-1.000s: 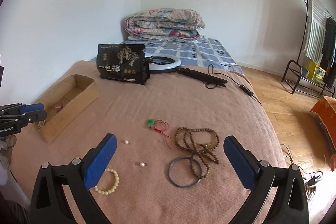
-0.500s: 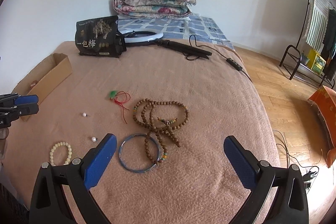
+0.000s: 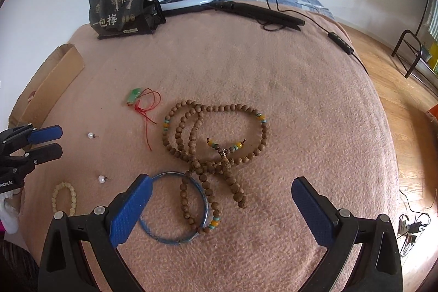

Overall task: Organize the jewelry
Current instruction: 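Grasp the brown prayer-bead necklace with the right tool while the left tool reaches a loose pearl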

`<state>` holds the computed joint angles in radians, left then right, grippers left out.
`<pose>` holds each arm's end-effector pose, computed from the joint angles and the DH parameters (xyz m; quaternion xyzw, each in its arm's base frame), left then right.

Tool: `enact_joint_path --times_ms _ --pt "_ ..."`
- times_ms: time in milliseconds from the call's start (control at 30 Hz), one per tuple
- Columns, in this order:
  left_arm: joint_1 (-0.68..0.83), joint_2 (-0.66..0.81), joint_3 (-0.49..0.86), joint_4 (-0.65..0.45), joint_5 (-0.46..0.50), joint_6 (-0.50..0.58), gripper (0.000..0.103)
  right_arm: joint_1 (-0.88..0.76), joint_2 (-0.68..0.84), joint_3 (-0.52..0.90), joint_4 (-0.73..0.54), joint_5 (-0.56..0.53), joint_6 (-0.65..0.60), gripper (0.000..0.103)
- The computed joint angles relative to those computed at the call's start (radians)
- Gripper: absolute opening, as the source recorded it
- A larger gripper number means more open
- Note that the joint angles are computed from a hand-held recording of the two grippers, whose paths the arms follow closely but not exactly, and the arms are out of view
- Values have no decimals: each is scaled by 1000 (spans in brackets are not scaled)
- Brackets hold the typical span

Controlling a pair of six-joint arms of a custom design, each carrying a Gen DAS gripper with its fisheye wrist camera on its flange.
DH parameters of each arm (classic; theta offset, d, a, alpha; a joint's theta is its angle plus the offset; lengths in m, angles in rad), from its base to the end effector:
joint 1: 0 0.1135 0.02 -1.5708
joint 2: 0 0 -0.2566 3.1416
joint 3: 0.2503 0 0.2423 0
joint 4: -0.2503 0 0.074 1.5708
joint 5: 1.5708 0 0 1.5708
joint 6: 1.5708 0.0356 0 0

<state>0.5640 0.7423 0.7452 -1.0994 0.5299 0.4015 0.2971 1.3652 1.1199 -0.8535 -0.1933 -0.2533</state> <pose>0.1054 0.0454 0.2545 -0.0148 0.9400 -0.1202 0.3190 0.2461 0.0825 0.2689 -0.2847 0.9252 0.0989 0.2306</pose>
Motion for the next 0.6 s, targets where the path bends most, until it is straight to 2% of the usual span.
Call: enact_joint_path --times_ms 67,133,333,400,433,600 --pt "-36 11 -21 42 -20 -29 41 -9 39 14 3 -14 12 100" --pt "-83 23 -39 85 -54 -57 32 -23 75 27 2 -40 26 97" --pt "-192 48 -75 184 -132 -109 28 -25 123 48 -1 -62 37 94" --pt "-206 55 -80 200 -136 -117 27 -19 129 54 -3 -67 35 94" --pt "-214 58 -82 209 -141 -120 23 -15 133 57 -5 -69 36 94" --pt "-257 70 -93 243 -174 -140 16 14 148 67 2 -58 40 87"
